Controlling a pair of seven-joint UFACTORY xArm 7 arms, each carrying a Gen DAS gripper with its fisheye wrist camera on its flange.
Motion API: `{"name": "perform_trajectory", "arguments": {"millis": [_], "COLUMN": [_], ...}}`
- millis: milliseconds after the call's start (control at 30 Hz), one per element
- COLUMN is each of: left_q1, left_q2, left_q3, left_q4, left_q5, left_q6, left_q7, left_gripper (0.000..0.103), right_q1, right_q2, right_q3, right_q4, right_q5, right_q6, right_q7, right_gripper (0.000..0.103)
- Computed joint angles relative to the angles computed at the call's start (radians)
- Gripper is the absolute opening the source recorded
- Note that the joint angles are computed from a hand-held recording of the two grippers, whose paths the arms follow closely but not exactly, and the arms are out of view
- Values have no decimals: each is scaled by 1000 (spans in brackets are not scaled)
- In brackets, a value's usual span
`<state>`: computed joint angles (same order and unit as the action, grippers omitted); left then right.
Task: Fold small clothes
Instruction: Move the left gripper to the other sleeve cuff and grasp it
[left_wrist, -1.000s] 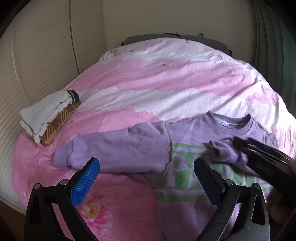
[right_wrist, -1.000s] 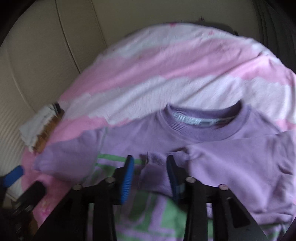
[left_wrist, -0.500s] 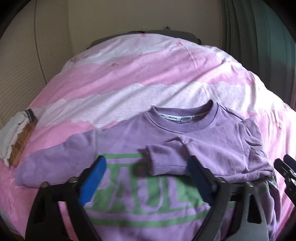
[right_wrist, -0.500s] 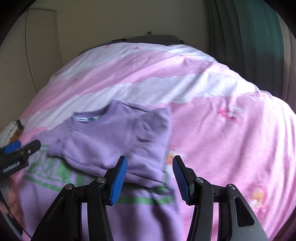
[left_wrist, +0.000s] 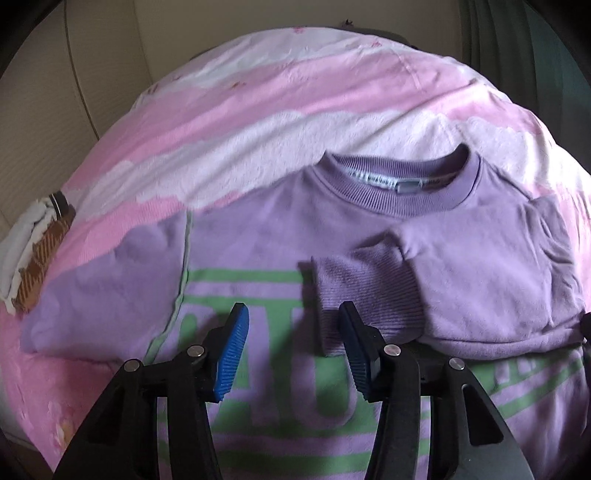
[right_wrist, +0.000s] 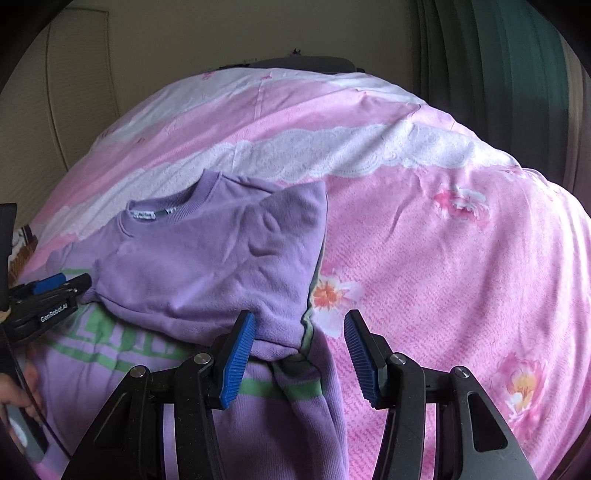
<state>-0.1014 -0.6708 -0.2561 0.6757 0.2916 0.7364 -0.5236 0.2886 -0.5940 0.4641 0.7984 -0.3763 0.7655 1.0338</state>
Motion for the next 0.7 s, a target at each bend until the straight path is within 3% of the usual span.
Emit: {"name": "perform_trajectory", "arguments": {"millis": [233,333,567,700], "left_q1": [-12,-24,8,68], "left_q2": [-25,-82,-236,-351], "left_q3": [8,34,80,155], "left_q4": [-3,-18,-56,-97], "left_q5": [2,-23,-51,-49], "left_q6": [7,13,67,116], "left_q7": [28,54,129,212], "left_gripper": [51,61,65,65], "right_q1": [28,30,3,1], "right_q2": [30,7,14,61], "right_q3": [-15,-17,46,96], "right_q4": [1,12,129,194], "right_q5": [32,30,-22,-46], "right_q6": [56,56,81,74], "right_q7": [-7,4,14,43], "right_gripper": [52,52,52,52]}}
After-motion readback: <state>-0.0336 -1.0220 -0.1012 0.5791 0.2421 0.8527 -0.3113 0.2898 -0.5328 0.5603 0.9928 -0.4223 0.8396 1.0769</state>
